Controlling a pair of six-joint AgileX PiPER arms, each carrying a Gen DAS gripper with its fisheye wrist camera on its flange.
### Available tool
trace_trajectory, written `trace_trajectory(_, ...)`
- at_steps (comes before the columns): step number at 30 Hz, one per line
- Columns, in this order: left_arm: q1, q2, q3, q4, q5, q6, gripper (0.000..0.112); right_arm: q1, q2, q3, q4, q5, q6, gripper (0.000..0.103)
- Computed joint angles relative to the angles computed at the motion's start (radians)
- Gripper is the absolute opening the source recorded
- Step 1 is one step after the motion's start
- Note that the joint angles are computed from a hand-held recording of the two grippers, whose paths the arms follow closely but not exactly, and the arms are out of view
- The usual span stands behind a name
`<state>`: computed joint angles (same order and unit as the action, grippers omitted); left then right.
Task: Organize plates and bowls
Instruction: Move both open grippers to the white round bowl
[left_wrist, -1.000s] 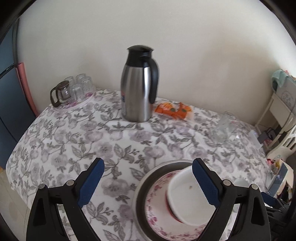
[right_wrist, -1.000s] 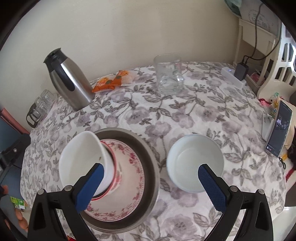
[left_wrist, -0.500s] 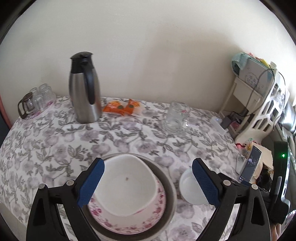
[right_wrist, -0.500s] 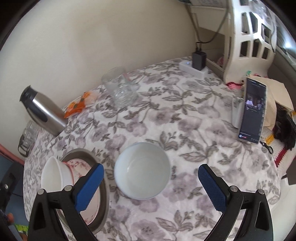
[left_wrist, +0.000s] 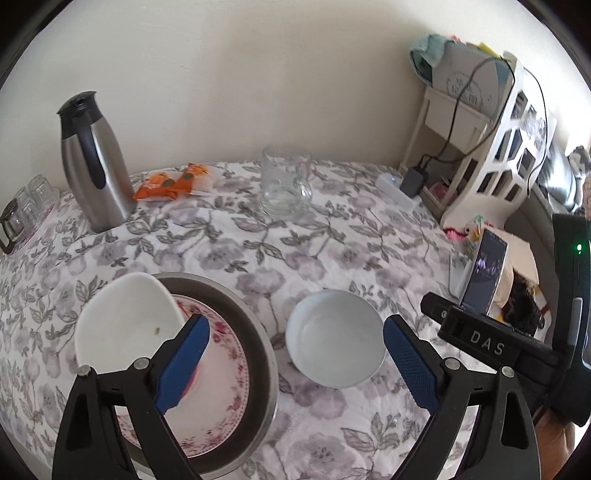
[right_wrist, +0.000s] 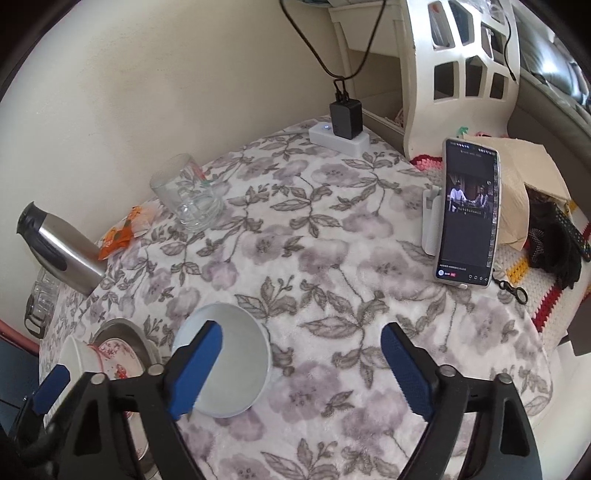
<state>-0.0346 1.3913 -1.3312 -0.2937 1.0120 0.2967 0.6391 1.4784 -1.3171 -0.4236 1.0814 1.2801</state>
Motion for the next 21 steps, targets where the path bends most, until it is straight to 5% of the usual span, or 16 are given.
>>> trace_trajectory(21,-0.086,0.176,0.04,0.055,-0.066,-0.032,0.047,-0.093,0.084,0.103,0.229,-0.218,-0.165,0.05)
